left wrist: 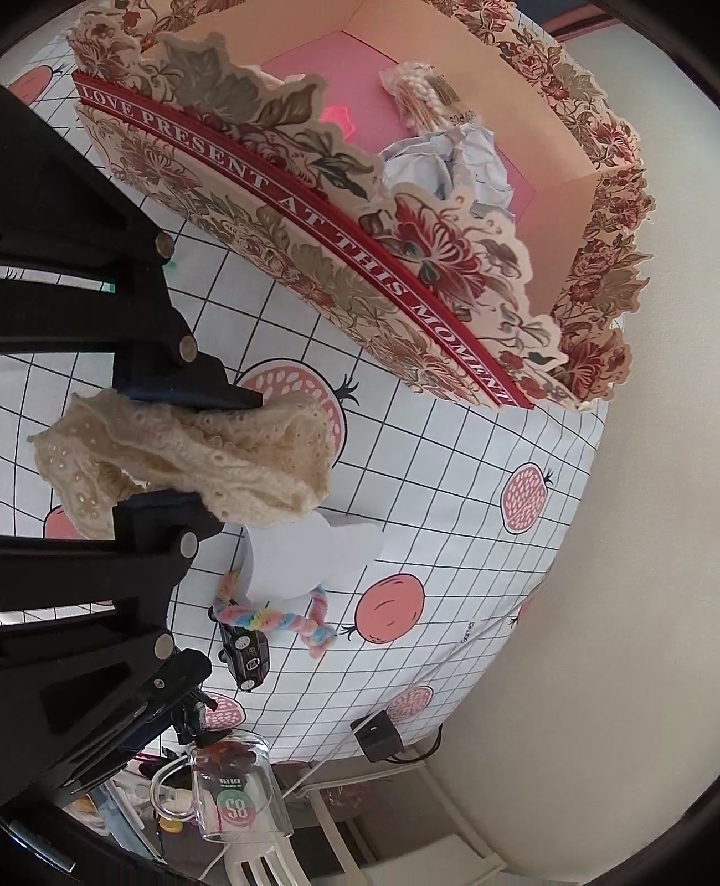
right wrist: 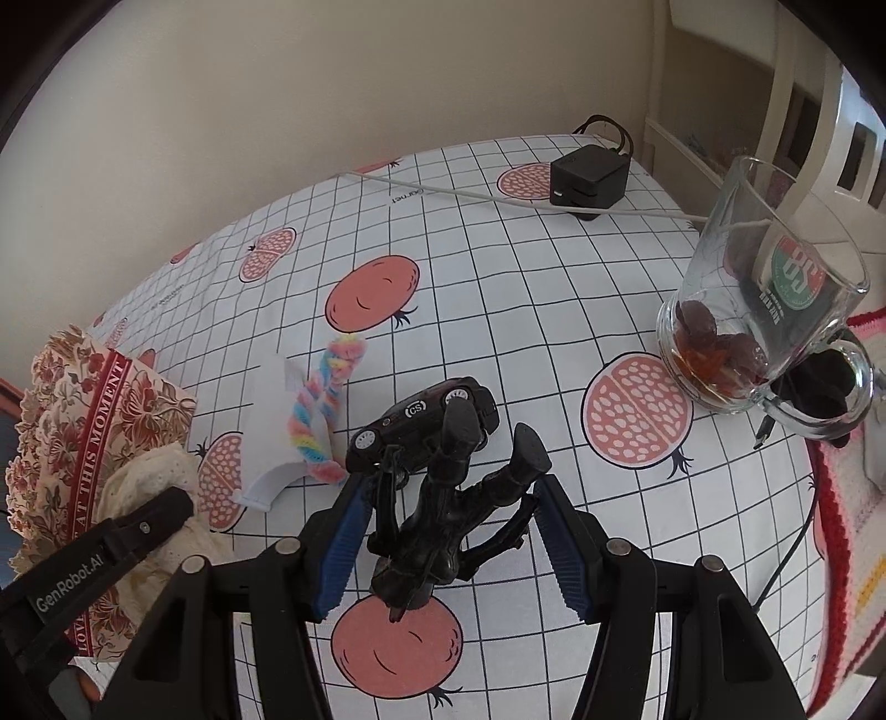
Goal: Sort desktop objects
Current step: 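Grasp the cream lace fabric with the left gripper while the right grasps the black toy figure, then lift the lace and black figure and carry them over the gift box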
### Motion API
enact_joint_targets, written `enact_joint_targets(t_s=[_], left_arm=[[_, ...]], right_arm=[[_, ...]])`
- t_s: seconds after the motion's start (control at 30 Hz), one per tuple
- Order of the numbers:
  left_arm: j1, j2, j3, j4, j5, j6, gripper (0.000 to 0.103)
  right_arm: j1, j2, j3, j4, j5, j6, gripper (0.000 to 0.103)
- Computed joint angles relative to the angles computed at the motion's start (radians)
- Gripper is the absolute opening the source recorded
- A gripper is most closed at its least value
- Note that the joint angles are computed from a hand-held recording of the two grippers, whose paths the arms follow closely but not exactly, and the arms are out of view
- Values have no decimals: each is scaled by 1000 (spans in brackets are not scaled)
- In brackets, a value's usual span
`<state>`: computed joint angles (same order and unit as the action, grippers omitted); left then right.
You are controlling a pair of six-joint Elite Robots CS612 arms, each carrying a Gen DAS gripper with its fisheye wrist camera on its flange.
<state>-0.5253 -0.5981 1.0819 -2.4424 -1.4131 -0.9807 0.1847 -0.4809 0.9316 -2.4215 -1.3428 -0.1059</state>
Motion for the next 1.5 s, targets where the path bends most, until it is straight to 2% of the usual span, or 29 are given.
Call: enact_joint_targets(t_s=[0.4, 0.67, 0.9, 1.17, 1.3, 1.5], left_arm=[[1, -9, 3, -92, 30, 6, 26], [0, -50, 52, -188, 65, 25, 26], [-2, -90, 100, -264, 109, 43, 26], [-1, -142, 167, -315, 188, 41, 26], [0, -175, 208, -300, 272, 11, 26], [10, -215, 264, -270, 343, -52, 26]], right_arm=[[-6, -36, 40, -111, 47, 20, 64], [-10, -80, 92, -225, 112, 39, 64], [-12, -122, 145, -346, 200, 73, 64], [4, -146, 183, -430, 249, 81, 64], [17, -150, 191, -446, 274, 73, 64], [43, -157, 206, -463, 306, 43, 64]])
